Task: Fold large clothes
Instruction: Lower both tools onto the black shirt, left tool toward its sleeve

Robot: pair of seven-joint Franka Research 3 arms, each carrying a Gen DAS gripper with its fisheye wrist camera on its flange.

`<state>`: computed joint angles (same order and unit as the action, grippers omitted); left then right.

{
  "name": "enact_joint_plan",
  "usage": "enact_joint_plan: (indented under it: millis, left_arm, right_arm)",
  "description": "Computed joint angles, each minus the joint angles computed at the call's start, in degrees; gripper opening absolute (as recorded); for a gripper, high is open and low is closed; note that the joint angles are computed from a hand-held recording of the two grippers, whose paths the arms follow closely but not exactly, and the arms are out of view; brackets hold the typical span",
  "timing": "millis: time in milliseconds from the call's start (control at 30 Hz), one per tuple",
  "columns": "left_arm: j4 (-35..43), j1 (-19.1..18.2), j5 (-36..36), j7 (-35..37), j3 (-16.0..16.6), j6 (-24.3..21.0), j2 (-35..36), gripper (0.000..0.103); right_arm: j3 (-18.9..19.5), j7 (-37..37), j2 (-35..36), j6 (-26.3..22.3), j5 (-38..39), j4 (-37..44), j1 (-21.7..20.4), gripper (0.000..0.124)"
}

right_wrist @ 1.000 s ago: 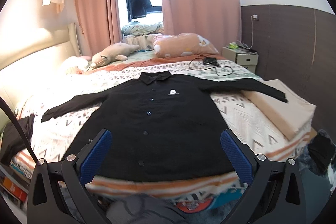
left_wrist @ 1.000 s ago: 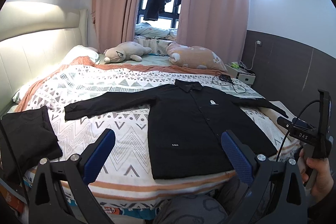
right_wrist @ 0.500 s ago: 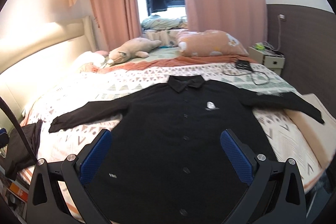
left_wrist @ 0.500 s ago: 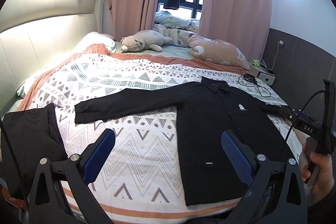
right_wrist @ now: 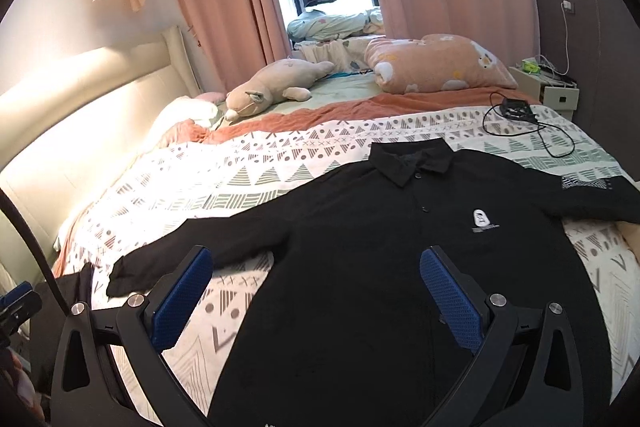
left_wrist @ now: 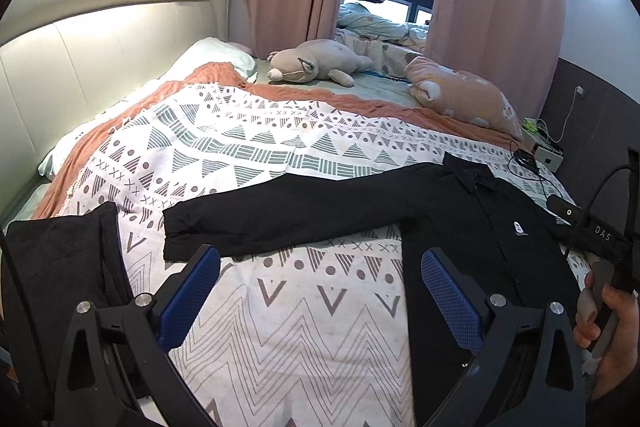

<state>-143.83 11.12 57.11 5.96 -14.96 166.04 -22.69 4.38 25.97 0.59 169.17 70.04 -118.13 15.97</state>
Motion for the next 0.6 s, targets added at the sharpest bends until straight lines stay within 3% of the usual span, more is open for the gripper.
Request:
enact_joint_plan:
  millis: [200, 333, 400, 500, 600]
  left_arm:
    - [4.1, 1.4, 0.0, 1.9, 3.4, -0.5, 7.1, 0.102]
    - [6.4, 1.6, -1.9, 2.9, 6.8, -0.2, 11.3, 0.099]
    - [7.8, 0.8, -7.0, 7.4, 9.1, -1.2, 13.6, 0.095]
    - [10.1, 0.4, -12.8, 13.3, 11.3, -2.7, 17.0, 0.09]
    - [11.6, 0.9, -15.3, 14.8, 12.7, -3.6, 19.6, 0.09]
  right_arm:
    - [0.8, 17.3, 11.3, -1.0, -17.7, 11.0, 0.4, 0.103]
    - [-1.7, 31.4, 18.7, -4.8, -31.8, 20.2, 2.7, 0.103]
    - [-3.4, 37.2, 22.7, -7.6, -38.7, 25.9, 4.2, 0.103]
    - [-3.3, 41.5, 28.9, -11.4, -44.1, 35.1, 4.2, 0.103]
    - [-2.7, 45.1, 34.5, -14.7, -48.3, 43.2, 3.7, 0.103]
